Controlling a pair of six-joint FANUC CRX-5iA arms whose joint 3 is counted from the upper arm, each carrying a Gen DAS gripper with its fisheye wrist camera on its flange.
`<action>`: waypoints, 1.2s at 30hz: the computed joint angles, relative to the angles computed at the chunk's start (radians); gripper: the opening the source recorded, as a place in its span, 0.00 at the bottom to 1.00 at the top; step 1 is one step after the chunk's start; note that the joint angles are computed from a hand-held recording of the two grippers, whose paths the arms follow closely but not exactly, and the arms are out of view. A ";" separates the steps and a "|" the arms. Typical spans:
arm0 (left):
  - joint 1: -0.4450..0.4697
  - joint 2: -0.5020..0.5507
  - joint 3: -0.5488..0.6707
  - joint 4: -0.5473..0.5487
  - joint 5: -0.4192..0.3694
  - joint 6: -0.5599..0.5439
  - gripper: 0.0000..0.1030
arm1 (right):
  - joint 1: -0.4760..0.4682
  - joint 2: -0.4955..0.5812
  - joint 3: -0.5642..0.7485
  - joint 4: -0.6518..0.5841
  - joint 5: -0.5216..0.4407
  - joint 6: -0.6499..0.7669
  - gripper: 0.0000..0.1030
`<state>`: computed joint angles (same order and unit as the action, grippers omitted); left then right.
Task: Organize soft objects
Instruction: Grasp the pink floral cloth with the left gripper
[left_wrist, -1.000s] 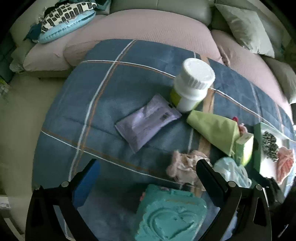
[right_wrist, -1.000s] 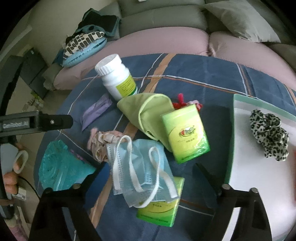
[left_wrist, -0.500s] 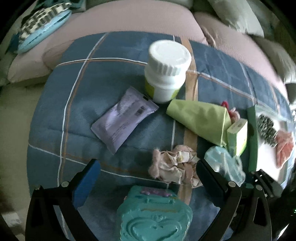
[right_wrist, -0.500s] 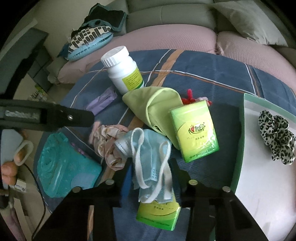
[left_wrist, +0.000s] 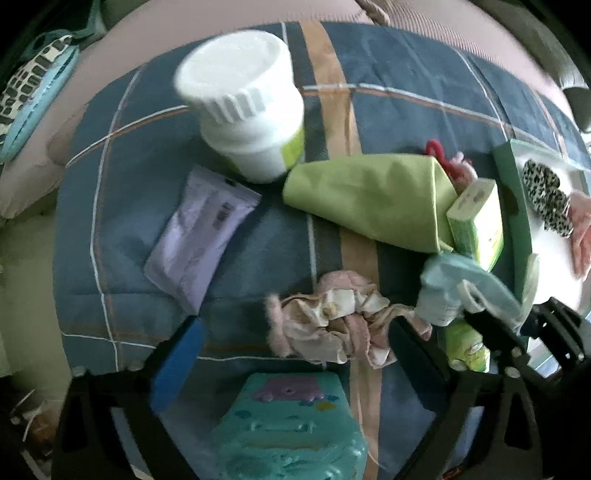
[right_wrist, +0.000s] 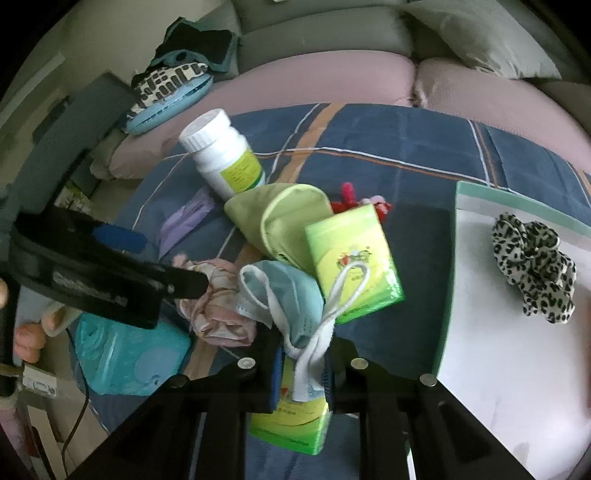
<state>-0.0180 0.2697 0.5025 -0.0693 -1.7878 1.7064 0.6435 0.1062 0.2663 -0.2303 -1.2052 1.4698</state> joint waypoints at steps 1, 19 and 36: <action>0.000 0.011 0.006 0.008 -0.005 -0.001 0.84 | -0.002 0.000 0.000 -0.002 -0.001 -0.003 0.18; -0.012 0.108 0.036 0.111 -0.027 -0.002 0.32 | -0.009 0.001 0.006 -0.009 -0.005 -0.013 0.18; -0.026 -0.027 -0.080 0.148 0.090 0.102 0.18 | -0.039 -0.020 0.018 -0.060 0.001 0.013 0.15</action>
